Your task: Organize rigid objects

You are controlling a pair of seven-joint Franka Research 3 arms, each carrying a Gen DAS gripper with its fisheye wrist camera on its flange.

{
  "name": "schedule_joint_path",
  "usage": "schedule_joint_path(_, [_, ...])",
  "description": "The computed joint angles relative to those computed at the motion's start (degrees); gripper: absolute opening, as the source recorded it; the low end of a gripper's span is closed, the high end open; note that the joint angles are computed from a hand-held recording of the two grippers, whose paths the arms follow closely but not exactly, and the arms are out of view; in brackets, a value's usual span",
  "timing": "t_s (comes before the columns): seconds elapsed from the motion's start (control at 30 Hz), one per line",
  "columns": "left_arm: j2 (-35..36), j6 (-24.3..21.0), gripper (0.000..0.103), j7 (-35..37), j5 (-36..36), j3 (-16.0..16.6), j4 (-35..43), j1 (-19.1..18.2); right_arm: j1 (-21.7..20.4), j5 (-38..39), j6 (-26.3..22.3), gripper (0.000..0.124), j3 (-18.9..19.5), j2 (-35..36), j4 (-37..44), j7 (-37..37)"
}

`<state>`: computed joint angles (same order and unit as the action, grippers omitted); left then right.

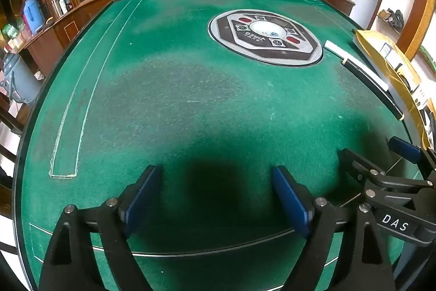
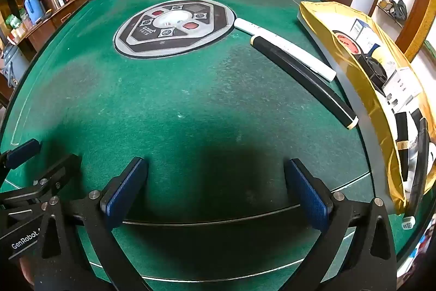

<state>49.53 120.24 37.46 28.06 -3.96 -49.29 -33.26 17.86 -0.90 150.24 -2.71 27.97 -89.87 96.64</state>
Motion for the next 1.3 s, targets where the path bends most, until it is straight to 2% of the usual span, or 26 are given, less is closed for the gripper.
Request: schedule_joint_path(1.3, [-0.23, 1.51, 0.087, -0.40, 0.08, -0.08, -0.97, 0.32, -0.01, -0.66, -0.67, 0.103, -0.21, 0.16, 0.53, 0.28])
